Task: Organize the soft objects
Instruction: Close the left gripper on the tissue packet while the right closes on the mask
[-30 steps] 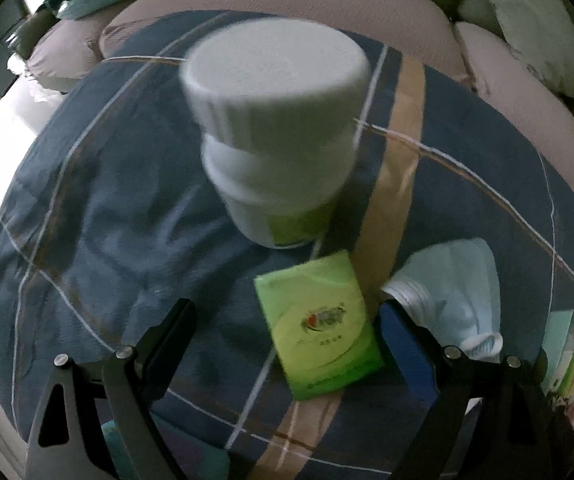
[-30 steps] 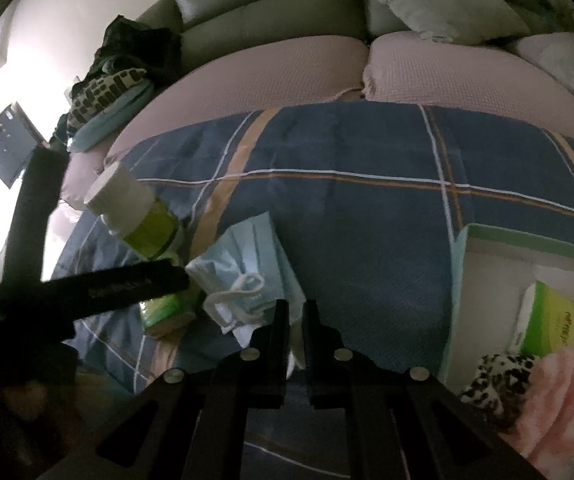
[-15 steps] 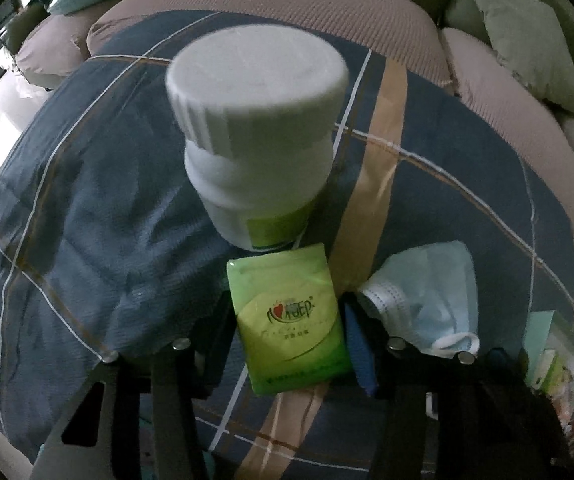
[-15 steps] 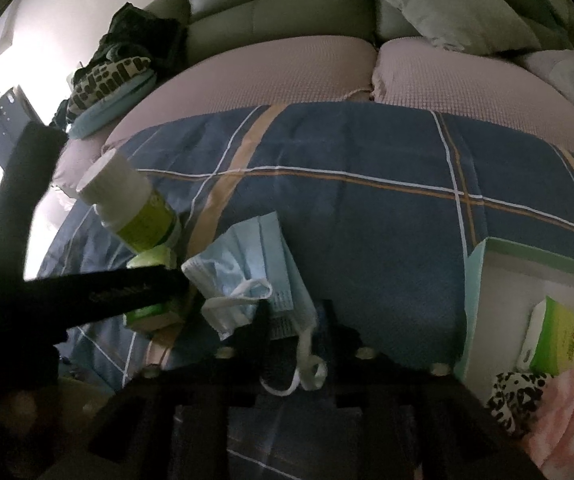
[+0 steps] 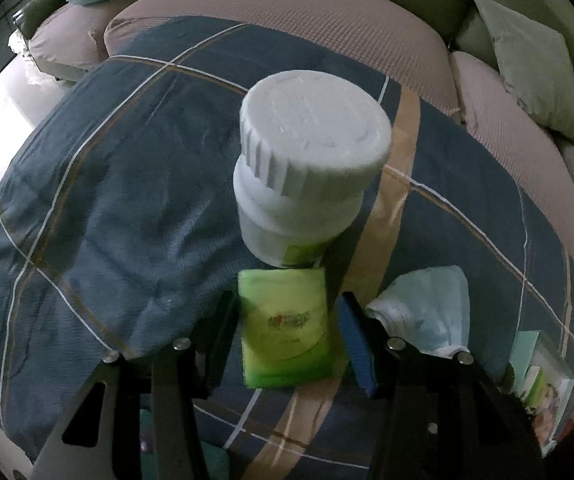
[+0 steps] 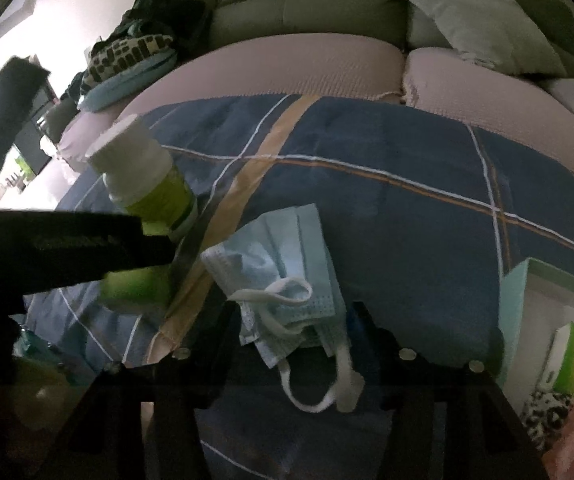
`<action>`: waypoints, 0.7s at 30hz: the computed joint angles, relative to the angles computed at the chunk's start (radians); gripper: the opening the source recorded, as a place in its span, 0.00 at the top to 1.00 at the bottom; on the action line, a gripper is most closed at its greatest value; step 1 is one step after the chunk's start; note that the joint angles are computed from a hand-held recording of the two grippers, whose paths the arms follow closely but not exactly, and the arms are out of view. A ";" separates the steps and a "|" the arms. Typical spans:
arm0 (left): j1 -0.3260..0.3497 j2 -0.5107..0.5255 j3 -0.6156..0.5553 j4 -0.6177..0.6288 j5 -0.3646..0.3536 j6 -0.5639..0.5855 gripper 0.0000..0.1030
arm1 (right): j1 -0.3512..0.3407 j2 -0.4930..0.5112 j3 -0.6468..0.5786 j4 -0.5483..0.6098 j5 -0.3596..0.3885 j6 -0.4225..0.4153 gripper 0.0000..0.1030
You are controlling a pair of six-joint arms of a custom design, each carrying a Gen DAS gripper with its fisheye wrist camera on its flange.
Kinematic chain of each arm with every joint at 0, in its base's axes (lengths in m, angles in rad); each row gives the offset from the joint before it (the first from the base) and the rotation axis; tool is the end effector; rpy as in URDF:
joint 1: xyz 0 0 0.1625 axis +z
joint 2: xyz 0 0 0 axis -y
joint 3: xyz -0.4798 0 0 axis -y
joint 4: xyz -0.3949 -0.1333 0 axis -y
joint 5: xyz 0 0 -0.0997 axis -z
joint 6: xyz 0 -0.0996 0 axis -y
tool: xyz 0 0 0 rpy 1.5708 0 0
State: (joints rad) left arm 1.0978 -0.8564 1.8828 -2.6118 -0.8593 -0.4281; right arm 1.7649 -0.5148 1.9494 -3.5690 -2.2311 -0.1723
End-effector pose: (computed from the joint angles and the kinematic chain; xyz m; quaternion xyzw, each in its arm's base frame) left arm -0.1057 -0.6420 0.1132 0.0185 0.9372 -0.1578 0.3105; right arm 0.1861 -0.5724 -0.0057 0.0769 -0.9099 0.2664 0.3085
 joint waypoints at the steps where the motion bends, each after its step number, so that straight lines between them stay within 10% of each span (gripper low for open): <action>1: 0.001 0.004 -0.004 0.000 -0.002 -0.001 0.49 | -0.002 0.005 -0.006 0.008 -0.006 0.002 0.42; 11: 0.008 0.013 -0.015 0.038 -0.015 -0.005 0.49 | 0.009 0.045 -0.025 -0.042 -0.059 -0.037 0.45; 21: 0.012 0.024 -0.032 0.073 -0.030 -0.015 0.49 | 0.007 0.041 -0.015 -0.063 -0.036 -0.032 0.86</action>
State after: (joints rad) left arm 1.1096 -0.8319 1.8508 -2.5384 -0.8892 -0.4430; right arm 1.7718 -0.4740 1.9345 -3.6317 -2.2667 -0.2045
